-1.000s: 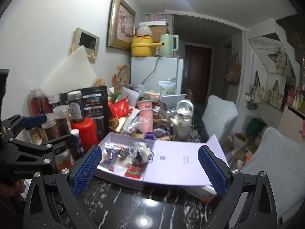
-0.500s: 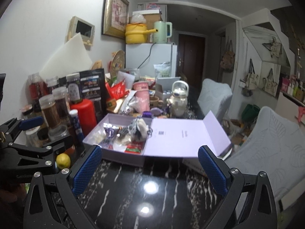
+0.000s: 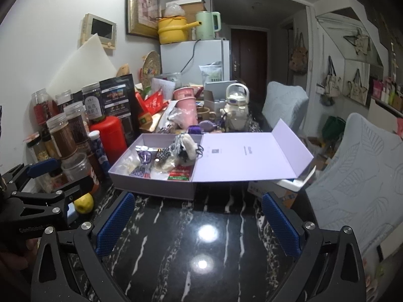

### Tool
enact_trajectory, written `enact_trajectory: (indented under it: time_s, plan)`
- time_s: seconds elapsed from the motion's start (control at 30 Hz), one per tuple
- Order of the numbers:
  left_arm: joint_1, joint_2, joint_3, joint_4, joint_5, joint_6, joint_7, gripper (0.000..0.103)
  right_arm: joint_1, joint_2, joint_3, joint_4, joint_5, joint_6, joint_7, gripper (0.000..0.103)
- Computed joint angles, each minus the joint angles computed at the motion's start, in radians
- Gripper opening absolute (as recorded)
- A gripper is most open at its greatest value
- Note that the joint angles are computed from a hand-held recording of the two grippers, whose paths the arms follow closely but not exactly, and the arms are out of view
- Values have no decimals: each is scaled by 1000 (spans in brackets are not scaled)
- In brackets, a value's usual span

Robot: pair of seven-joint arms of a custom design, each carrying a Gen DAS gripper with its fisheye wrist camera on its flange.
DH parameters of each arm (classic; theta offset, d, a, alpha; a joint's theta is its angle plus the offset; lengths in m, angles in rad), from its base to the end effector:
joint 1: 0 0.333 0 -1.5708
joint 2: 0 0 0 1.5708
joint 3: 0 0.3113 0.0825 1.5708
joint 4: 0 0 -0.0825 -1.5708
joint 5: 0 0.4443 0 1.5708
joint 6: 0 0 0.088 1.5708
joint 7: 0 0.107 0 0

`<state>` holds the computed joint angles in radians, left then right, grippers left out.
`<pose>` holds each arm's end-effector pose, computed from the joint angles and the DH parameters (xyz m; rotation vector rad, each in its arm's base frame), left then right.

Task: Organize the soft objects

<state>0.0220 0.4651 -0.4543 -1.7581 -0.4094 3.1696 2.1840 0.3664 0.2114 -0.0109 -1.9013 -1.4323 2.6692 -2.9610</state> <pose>0.7106 -0.2383 0.3955 -1.2482 2.0593 -1.1364 0.6339 0.2670 0.3952 -1.4254 1.7890 -0.9940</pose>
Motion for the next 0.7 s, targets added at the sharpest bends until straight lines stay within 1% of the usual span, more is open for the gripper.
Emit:
enact_trajectory:
  time_s: [0.2, 0.43, 0.7]
  plan:
    - [-6, 5, 4, 6, 3, -8, 2, 103, 2, 5, -1, 3, 11, -4, -10, 103]
    - [-43, 7, 41, 15, 21, -10, -13, 103, 4, 2, -2, -2, 16, -12, -14, 102]
    - [-41, 13, 37, 22, 22, -8, -19, 103, 2, -2, 0, -7, 20, -21, -21, 102]
